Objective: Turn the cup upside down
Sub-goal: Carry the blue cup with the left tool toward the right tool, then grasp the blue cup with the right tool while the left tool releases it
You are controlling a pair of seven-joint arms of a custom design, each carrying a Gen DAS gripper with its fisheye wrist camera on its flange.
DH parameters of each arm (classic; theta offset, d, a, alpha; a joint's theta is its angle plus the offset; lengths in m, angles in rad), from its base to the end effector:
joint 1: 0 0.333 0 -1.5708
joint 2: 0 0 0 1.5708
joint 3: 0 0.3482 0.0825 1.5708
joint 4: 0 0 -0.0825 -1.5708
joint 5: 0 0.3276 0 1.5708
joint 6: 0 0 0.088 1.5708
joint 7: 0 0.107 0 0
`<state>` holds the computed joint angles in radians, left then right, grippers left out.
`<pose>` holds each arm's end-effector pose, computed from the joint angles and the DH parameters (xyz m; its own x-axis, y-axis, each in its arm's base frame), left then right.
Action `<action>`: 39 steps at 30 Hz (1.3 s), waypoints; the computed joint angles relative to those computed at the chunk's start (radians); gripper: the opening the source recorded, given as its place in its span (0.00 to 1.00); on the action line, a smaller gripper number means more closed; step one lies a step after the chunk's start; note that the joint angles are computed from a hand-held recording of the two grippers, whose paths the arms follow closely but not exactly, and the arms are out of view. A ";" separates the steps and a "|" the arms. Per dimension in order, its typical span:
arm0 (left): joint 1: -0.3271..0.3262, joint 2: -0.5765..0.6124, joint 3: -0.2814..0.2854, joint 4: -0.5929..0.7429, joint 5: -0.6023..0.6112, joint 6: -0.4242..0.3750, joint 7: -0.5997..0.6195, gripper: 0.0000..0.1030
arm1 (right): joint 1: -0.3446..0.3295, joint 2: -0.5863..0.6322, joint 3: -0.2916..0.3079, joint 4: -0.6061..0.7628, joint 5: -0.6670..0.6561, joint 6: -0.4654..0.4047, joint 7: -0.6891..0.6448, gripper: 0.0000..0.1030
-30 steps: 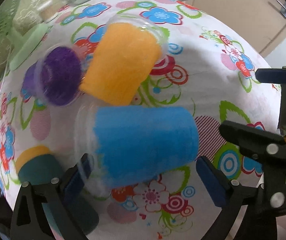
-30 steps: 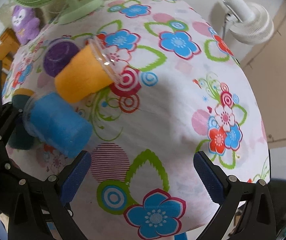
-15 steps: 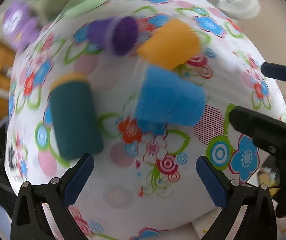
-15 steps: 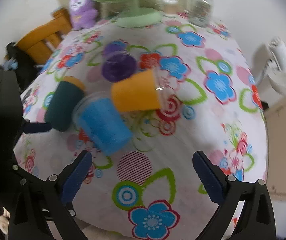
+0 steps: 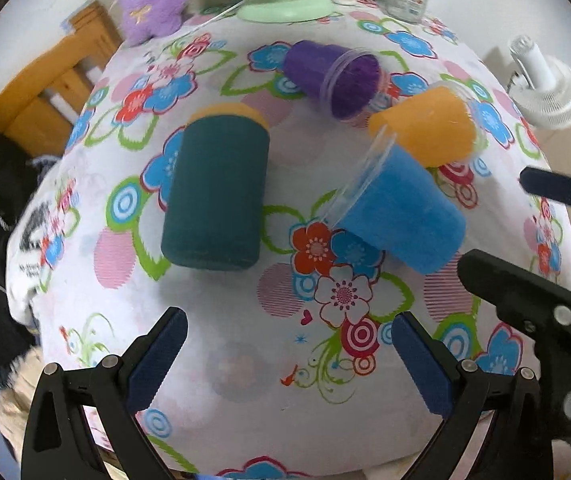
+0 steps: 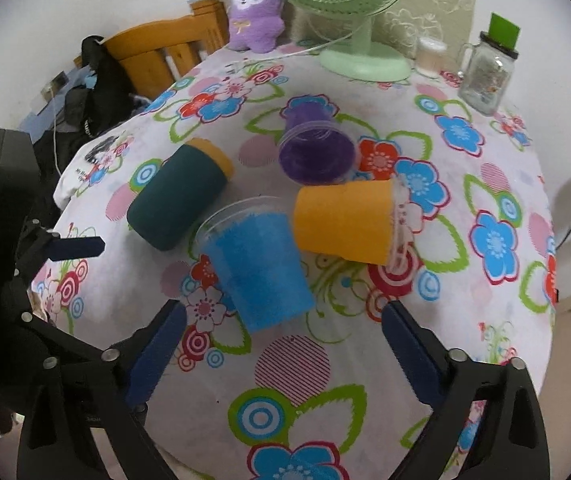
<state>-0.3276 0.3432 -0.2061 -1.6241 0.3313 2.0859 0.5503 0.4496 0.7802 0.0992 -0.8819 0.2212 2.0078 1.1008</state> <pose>0.5587 -0.2900 0.4921 0.3531 -0.9351 -0.0283 -0.9063 -0.3344 -0.2584 0.6556 0.3766 0.5077 0.8046 -0.5838 -0.1084 -0.5697 -0.7075 -0.4181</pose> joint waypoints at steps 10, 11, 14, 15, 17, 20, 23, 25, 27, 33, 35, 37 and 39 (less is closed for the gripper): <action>-0.009 0.007 0.016 -0.076 0.055 0.061 -0.115 1.00 | -0.020 0.021 0.029 -0.076 0.044 0.096 -0.092 0.87; -0.008 0.006 0.016 -0.083 0.056 0.066 -0.123 1.00 | -0.020 0.026 0.029 -0.076 0.047 0.098 -0.097 0.85; -0.004 0.000 0.017 -0.117 0.059 0.090 -0.152 1.00 | -0.028 0.031 0.040 -0.101 0.072 0.124 -0.119 0.83; -0.002 0.000 0.017 -0.124 0.061 0.095 -0.157 1.00 | -0.029 0.029 0.043 -0.116 0.079 0.141 -0.129 0.83; -0.002 -0.001 0.016 -0.136 0.067 0.096 -0.163 1.00 | -0.031 0.026 0.047 -0.143 0.089 0.168 -0.148 0.81; 0.000 -0.006 0.017 -0.156 0.077 0.115 -0.177 1.00 | -0.045 0.017 0.065 -0.186 0.121 0.210 -0.186 0.74; 0.007 -0.015 0.016 -0.177 0.076 0.141 -0.185 1.00 | -0.050 0.002 0.076 -0.235 0.148 0.265 -0.223 0.69; 0.009 -0.017 0.015 -0.180 0.077 0.144 -0.185 1.00 | -0.047 -0.004 0.076 -0.251 0.152 0.286 -0.239 0.61; 0.010 -0.019 0.014 -0.181 0.076 0.143 -0.179 1.00 | -0.045 -0.011 0.075 -0.265 0.153 0.299 -0.252 0.57; 0.027 -0.043 0.003 -0.191 0.044 0.135 -0.123 1.00 | -0.042 -0.059 0.078 -0.314 0.165 0.331 -0.271 0.56; 0.030 -0.053 0.001 -0.188 0.036 0.125 -0.101 1.00 | -0.034 -0.069 0.070 -0.310 0.157 0.319 -0.252 0.56; 0.033 -0.063 0.000 -0.186 0.030 0.121 -0.084 1.00 | -0.027 -0.081 0.062 -0.313 0.150 0.316 -0.227 0.55; 0.039 -0.078 -0.002 -0.187 0.022 0.118 -0.059 1.00 | -0.020 -0.098 0.056 -0.321 0.147 0.317 -0.197 0.55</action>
